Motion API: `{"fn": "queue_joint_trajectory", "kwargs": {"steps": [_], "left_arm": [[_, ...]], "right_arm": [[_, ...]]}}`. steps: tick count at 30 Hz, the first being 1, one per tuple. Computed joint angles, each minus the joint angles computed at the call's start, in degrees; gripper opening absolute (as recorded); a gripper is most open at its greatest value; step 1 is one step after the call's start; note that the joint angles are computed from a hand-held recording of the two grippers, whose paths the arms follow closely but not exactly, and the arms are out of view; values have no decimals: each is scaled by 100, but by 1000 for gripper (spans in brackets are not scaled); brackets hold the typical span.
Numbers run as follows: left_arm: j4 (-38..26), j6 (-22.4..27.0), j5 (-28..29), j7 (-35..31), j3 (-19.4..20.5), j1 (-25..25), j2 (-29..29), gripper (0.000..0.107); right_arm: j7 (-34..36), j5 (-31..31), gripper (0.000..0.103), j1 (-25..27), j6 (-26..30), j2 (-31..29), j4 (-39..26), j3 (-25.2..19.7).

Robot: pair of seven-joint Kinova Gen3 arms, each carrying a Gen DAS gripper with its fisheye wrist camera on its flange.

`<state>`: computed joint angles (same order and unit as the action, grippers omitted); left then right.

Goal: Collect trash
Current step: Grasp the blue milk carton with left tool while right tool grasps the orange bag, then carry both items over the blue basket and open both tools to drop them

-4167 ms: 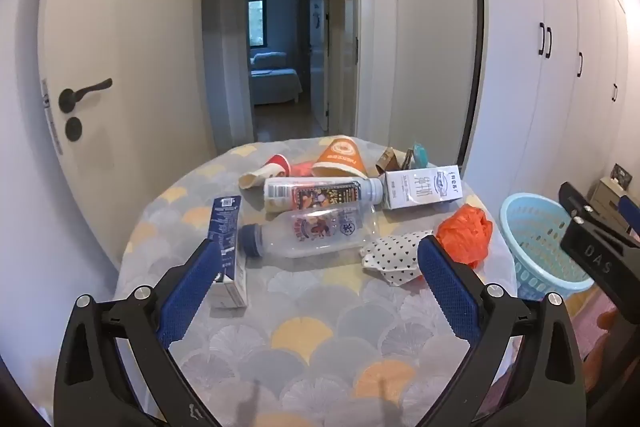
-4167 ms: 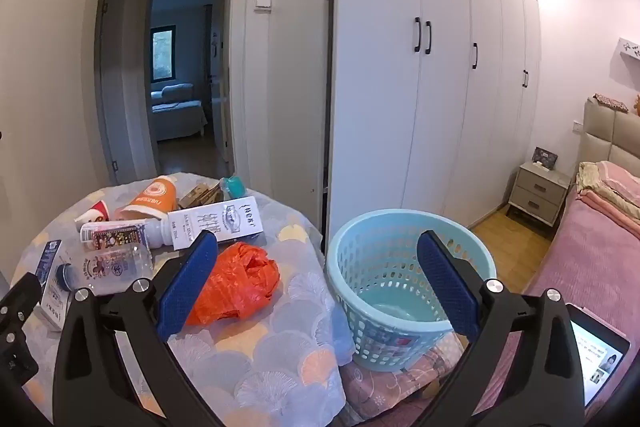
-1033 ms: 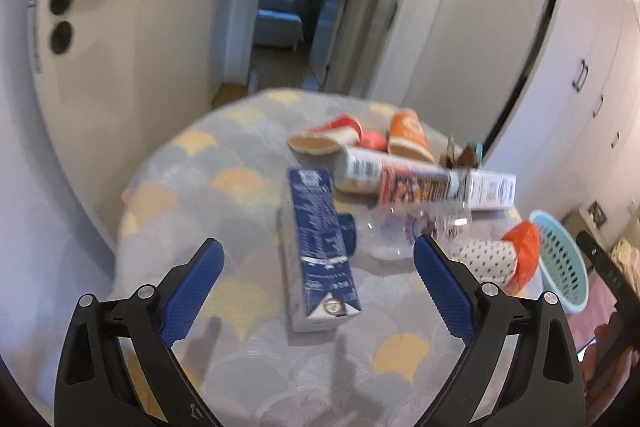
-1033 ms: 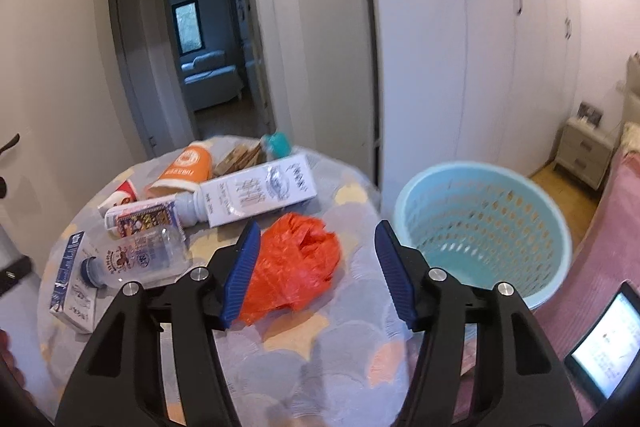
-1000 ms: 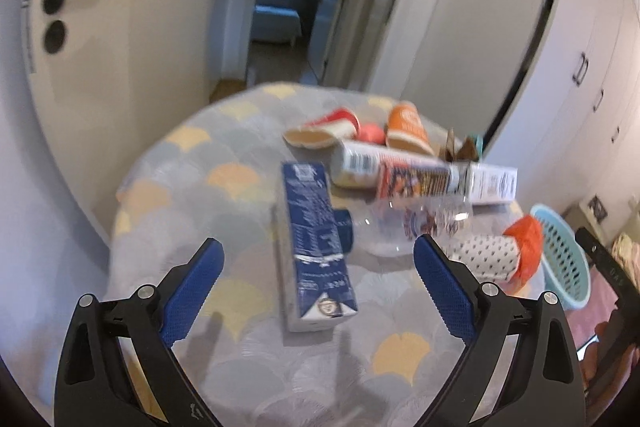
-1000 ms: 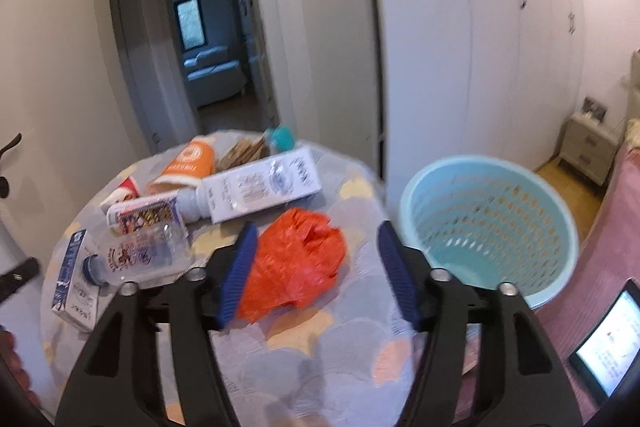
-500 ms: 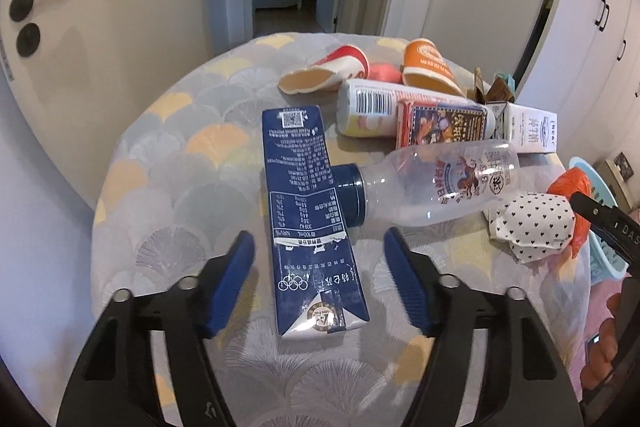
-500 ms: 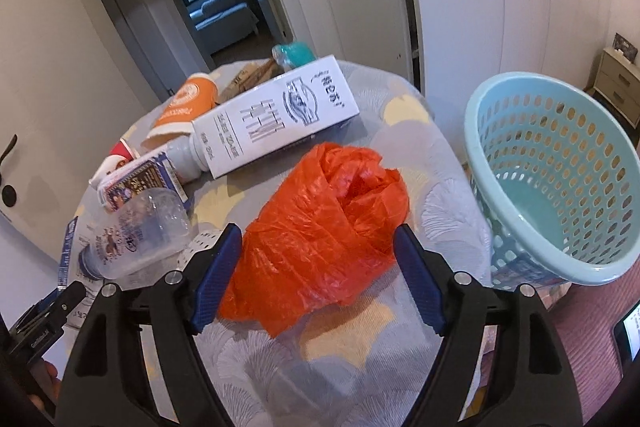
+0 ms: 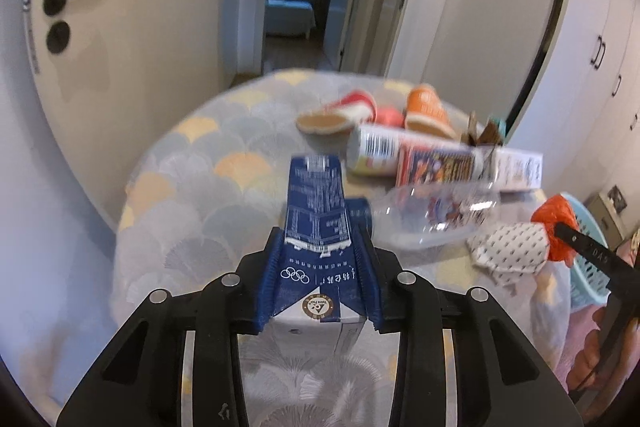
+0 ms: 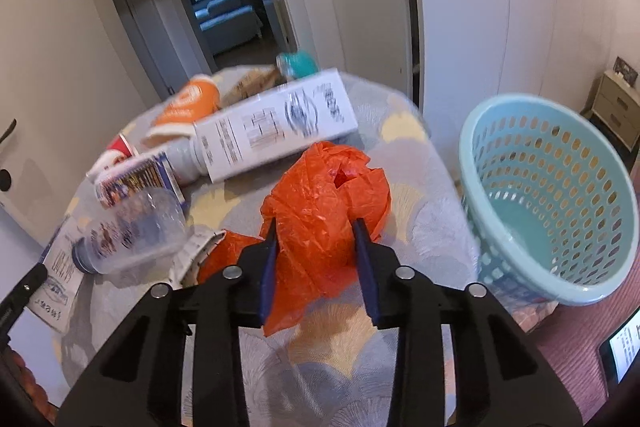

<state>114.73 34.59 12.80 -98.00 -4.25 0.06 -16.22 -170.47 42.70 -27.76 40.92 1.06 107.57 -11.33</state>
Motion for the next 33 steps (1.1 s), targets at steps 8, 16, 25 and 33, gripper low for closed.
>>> {"fn": "queue_joint_trajectory", "kwargs": {"steps": [8,16,25,33], "left_arm": [[-53,-154,496,-307,-296,391,-481,34],[-408,-415,747,-403,-25,1023,-481,34],[-1262,-685,1469,-963,407,2044,507,34],[-1825,-686,2229,-1520,1150,2252,1848,34]], "right_arm": [[-1058,1252,31,-41,501,-527,207,-415],[-1421,1709,31,281,1099,-1068,354,-743],[-1508,1665,31,996,1820,-1521,472,-652],[-807,587,31,1795,1336,-1471,689,42]]}}
